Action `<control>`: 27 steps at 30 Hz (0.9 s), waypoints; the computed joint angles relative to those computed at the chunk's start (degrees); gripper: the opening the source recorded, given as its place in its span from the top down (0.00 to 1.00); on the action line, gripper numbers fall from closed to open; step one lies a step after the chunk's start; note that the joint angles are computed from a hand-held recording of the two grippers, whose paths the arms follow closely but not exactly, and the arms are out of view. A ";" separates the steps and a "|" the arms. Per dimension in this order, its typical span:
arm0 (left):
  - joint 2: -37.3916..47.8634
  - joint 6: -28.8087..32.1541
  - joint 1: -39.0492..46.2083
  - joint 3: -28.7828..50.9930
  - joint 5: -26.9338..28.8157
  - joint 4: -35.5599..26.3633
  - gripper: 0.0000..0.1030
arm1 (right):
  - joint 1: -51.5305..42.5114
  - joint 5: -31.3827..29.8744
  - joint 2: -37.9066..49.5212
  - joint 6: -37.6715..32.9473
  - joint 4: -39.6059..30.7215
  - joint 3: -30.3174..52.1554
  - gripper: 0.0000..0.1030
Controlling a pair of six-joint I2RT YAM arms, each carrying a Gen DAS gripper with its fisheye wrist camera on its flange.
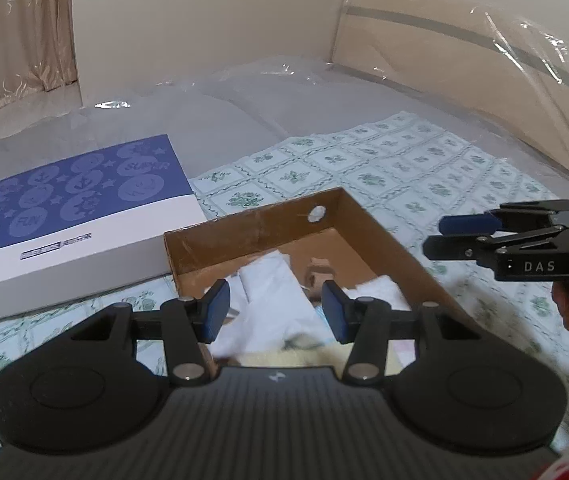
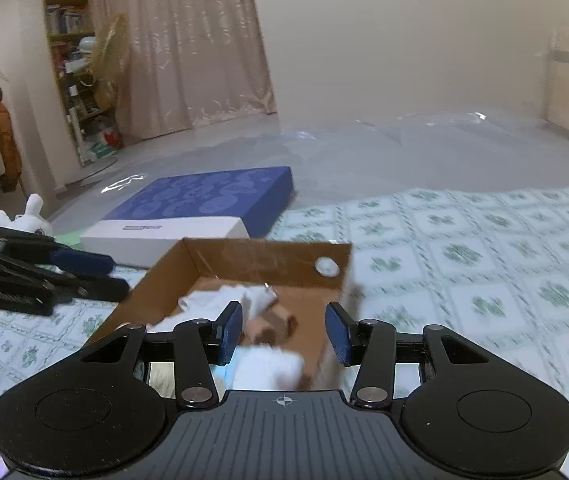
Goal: Organize soft objects
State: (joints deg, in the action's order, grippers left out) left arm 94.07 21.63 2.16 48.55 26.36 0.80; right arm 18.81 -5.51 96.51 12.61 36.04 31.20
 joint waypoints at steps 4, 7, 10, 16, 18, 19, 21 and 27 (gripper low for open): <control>-8.87 1.94 3.84 -3.86 4.68 -5.56 0.54 | 1.08 2.21 -11.87 1.26 -2.68 -8.30 0.55; -16.15 3.97 8.11 -6.25 8.76 -11.79 0.54 | 2.09 3.74 -23.99 3.92 -7.05 -14.83 0.54; -23.31 8.11 13.45 -7.75 13.06 -20.36 0.54 | 4.91 6.56 -38.18 6.72 -15.11 -19.73 0.53; -34.76 21.98 27.95 -8.72 21.91 -39.86 0.54 | 19.44 22.10 -66.70 14.58 -40.15 -22.70 0.52; -36.37 29.82 34.42 -7.95 24.99 -48.07 0.54 | 28.67 30.72 -73.23 19.15 -48.55 -22.04 0.52; -36.40 34.96 38.16 -7.11 26.38 -53.14 0.54 | 33.95 35.47 -74.88 21.99 -51.68 -21.58 0.52; -35.55 45.66 45.77 -5.51 28.27 -62.70 0.54 | 46.90 46.84 -75.58 29.88 -57.74 -20.07 0.52; -26.13 79.61 69.15 -1.00 27.50 -86.88 0.54 | 77.55 68.99 -55.98 66.35 -73.29 -11.45 0.52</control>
